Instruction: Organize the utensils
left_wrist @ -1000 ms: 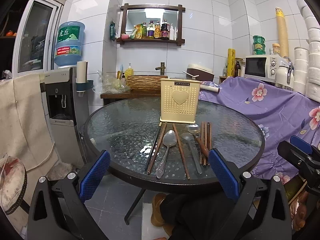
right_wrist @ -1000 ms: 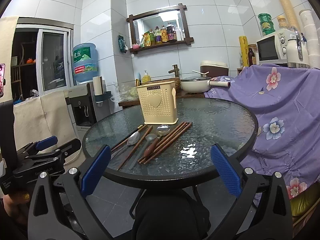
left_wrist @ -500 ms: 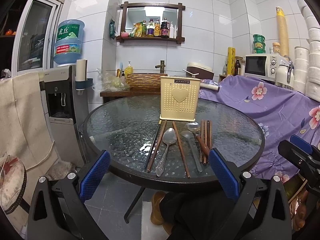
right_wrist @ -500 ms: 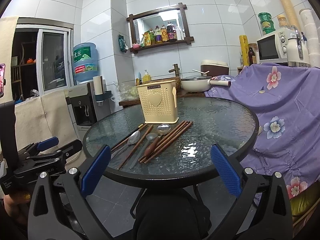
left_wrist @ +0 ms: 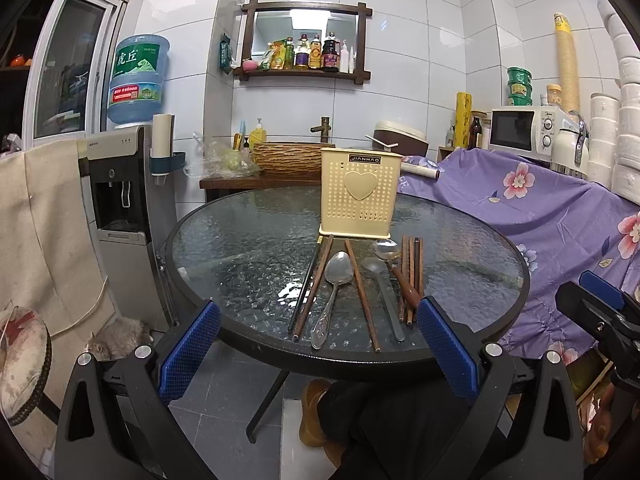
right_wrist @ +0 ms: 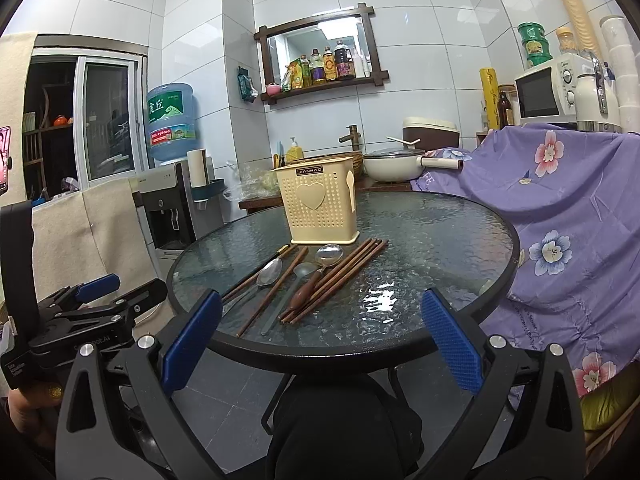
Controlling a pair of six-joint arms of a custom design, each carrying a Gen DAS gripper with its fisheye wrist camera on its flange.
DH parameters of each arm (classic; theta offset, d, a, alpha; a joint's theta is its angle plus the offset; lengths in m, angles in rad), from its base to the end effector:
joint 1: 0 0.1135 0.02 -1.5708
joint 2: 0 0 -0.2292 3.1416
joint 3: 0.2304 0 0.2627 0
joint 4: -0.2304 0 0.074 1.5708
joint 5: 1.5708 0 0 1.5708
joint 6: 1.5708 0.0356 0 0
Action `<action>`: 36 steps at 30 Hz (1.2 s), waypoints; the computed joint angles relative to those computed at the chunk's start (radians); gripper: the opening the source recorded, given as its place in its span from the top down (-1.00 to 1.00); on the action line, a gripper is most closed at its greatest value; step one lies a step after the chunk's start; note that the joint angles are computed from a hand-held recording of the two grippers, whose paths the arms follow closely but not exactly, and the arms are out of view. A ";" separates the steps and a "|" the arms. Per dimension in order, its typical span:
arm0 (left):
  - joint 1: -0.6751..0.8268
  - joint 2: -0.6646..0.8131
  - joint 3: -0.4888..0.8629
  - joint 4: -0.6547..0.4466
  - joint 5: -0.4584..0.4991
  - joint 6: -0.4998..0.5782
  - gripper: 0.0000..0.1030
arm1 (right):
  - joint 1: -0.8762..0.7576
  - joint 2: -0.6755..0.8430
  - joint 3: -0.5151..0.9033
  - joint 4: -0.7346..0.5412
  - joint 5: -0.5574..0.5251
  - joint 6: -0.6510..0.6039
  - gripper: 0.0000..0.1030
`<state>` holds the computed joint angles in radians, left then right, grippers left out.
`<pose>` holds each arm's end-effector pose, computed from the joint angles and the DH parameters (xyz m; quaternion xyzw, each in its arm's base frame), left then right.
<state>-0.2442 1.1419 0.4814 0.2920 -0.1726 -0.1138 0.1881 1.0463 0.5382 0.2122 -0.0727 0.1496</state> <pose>0.2588 -0.0582 0.1731 0.0049 0.8230 -0.0304 0.5671 0.2575 0.0516 0.2079 -0.0371 0.8025 0.1287 0.5814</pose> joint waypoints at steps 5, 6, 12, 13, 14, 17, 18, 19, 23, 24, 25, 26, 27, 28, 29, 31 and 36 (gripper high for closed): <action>0.006 0.000 0.008 -0.013 0.007 -0.003 -0.88 | 0.002 0.001 0.000 -0.002 0.000 0.002 -0.91; 0.007 0.000 0.008 -0.013 0.008 -0.003 -0.88 | 0.001 0.002 0.002 -0.004 -0.002 0.003 -0.91; 0.007 0.003 0.009 -0.015 0.010 -0.002 -0.88 | 0.001 0.005 0.003 -0.004 -0.001 0.003 -0.91; 0.007 0.002 0.008 -0.015 0.011 -0.003 -0.88 | 0.001 0.005 0.004 -0.005 -0.002 0.004 -0.91; 0.007 0.003 0.008 -0.013 0.011 -0.004 -0.88 | 0.001 0.005 0.003 -0.005 -0.002 0.004 -0.91; 0.005 0.004 0.009 -0.014 0.008 -0.003 -0.88 | 0.000 0.007 0.002 -0.003 -0.003 0.004 -0.91; 0.005 0.004 0.009 -0.013 0.008 -0.002 -0.88 | 0.000 0.006 0.001 -0.002 -0.004 0.005 -0.91; 0.005 0.004 0.009 -0.013 0.008 -0.002 -0.88 | 0.001 0.006 0.000 0.000 -0.002 0.004 -0.91; 0.006 0.007 0.011 -0.017 0.010 -0.004 -0.88 | 0.000 0.010 0.004 -0.004 -0.005 0.005 -0.91; 0.006 0.012 0.013 -0.014 0.011 -0.004 -0.88 | -0.001 0.011 0.004 -0.004 -0.007 0.005 -0.91; 0.009 0.013 0.013 -0.015 0.015 -0.003 -0.88 | -0.003 0.014 0.008 -0.006 -0.009 0.005 -0.91; 0.009 0.015 0.013 -0.014 0.015 -0.004 -0.88 | -0.003 0.015 0.008 -0.007 -0.010 0.005 -0.91; 0.009 0.019 0.013 -0.013 0.016 -0.005 -0.88 | -0.004 0.016 0.010 -0.008 -0.011 0.005 -0.91; 0.010 0.021 0.015 -0.014 0.018 -0.004 -0.88 | -0.003 0.017 0.013 -0.011 -0.011 0.006 -0.91; 0.009 0.023 0.016 -0.015 0.016 -0.005 -0.88 | -0.003 0.018 0.013 -0.012 -0.011 0.006 -0.91; 0.010 0.024 0.020 -0.021 0.017 -0.004 -0.88 | -0.003 0.022 0.016 -0.014 -0.012 0.007 -0.91; 0.016 0.028 0.027 -0.033 0.027 -0.009 -0.88 | -0.005 0.031 0.027 -0.022 -0.014 0.009 -0.91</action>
